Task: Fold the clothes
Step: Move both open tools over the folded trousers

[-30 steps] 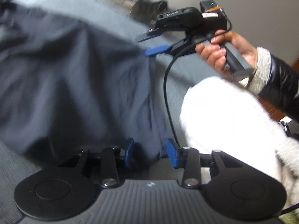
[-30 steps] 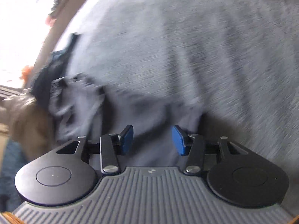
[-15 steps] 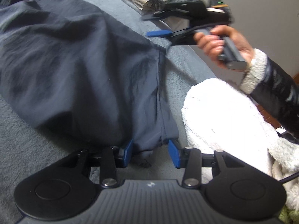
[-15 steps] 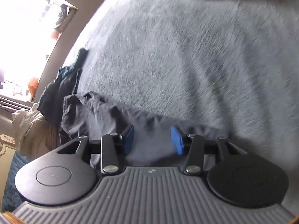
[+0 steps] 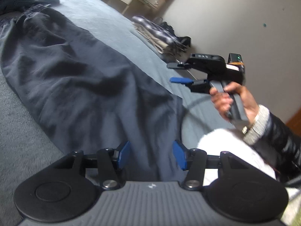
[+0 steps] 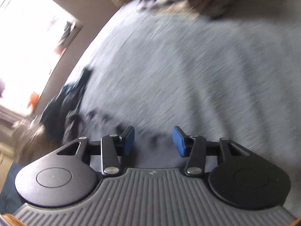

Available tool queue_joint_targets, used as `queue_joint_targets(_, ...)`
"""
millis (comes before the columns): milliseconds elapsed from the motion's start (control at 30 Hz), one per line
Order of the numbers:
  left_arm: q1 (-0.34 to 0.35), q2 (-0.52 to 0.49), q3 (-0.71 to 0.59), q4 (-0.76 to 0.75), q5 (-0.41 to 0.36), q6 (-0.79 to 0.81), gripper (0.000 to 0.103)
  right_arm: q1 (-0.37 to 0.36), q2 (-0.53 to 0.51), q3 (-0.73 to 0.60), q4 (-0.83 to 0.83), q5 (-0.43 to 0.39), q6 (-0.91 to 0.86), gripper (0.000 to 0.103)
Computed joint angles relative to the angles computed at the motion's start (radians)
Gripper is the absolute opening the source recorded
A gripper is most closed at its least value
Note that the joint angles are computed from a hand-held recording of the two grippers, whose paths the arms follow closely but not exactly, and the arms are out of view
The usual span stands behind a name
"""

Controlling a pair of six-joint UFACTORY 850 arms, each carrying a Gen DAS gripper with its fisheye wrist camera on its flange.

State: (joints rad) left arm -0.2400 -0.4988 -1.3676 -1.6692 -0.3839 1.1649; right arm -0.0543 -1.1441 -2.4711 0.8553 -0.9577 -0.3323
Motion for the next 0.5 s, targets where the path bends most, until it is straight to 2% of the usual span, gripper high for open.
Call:
queue_joint_targets(67, 0.002, -0.018, -0.010, 0.057, 0.001, -0.074, 0.052, 0.003, -0.065, -0.095, -0.012, -0.094, 0.035, 0.045)
queue_joint_targets(100, -0.001, -0.029, -0.016, 0.098, 0.007, -0.121, 0.052, 0.005, -0.077, -0.112, -0.060, -0.086, 0.073, 0.045)
queue_joint_targets(167, -0.008, -0.044, -0.018, 0.143, 0.022, -0.172, 0.052, 0.016, -0.054, -0.060, -0.164, -0.017, 0.142, 0.043)
queue_joint_targets(200, -0.008, -0.040, -0.008, 0.102, 0.025, -0.136, 0.052, 0.017, -0.018, 0.009, -0.208, 0.055, 0.153, 0.042)
queue_joint_targets(300, 0.001, -0.029, 0.010, 0.034, 0.011, -0.107, 0.055, 0.009, 0.071, 0.151, -0.208, 0.183, 0.162, 0.043)
queue_joint_targets(400, 0.013, -0.011, 0.031, -0.018, 0.001, -0.091, 0.056, 0.021, 0.172, 0.303, -0.245, 0.359, 0.104, 0.044)
queue_joint_targets(500, 0.019, 0.022, 0.067, -0.072, 0.003, -0.058, 0.058, 0.013, 0.227, 0.390, -0.087, 0.429, -0.042, 0.044)
